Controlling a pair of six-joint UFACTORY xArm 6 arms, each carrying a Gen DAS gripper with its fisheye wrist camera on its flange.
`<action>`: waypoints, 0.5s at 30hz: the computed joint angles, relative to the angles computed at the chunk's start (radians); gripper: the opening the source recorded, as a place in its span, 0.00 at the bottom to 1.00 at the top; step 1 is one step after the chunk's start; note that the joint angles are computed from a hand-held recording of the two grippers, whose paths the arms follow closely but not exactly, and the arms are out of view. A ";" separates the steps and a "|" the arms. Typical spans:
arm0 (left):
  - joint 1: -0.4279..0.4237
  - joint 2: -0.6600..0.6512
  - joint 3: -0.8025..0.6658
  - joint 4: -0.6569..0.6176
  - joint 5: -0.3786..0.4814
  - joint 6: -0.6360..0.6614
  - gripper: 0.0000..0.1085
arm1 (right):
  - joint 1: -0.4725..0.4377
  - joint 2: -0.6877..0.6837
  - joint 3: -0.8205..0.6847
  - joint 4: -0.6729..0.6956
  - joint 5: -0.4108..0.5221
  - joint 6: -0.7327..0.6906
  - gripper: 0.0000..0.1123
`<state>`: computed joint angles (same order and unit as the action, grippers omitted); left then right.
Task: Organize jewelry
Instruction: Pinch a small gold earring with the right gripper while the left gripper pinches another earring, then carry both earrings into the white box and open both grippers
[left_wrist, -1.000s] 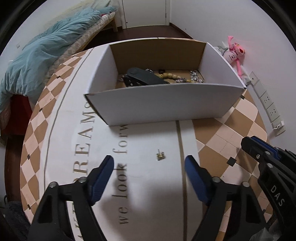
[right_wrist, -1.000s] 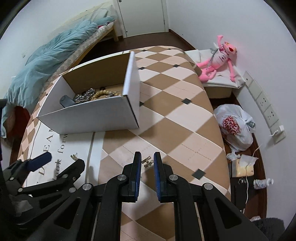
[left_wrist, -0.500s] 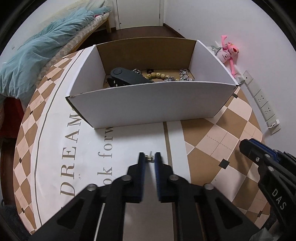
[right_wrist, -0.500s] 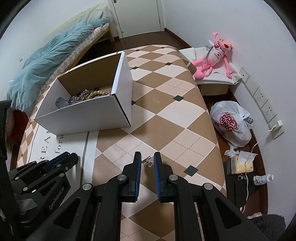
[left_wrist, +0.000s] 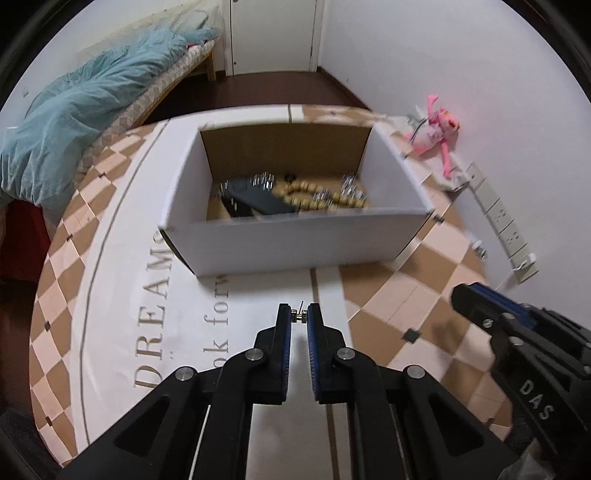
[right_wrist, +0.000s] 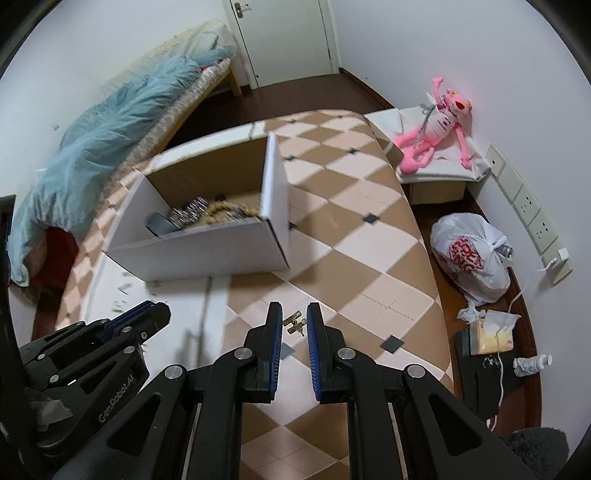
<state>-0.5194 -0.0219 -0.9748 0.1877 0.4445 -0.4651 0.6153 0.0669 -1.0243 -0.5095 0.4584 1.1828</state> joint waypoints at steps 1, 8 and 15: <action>0.003 -0.011 -0.001 -0.013 -0.002 0.014 0.06 | 0.000 -0.006 -0.006 0.005 -0.008 -0.008 0.13; 0.062 0.040 -0.174 -0.329 0.099 0.313 0.06 | -0.033 0.058 -0.148 0.176 -0.059 -0.218 0.12; 0.134 0.213 -0.440 -0.390 0.266 0.404 0.06 | -0.072 0.295 -0.492 0.540 0.111 -0.627 0.12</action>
<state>-0.3855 0.1913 -1.4147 -0.2023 0.7110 -0.0615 0.5429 0.3621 -1.5167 0.0304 0.5694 0.5557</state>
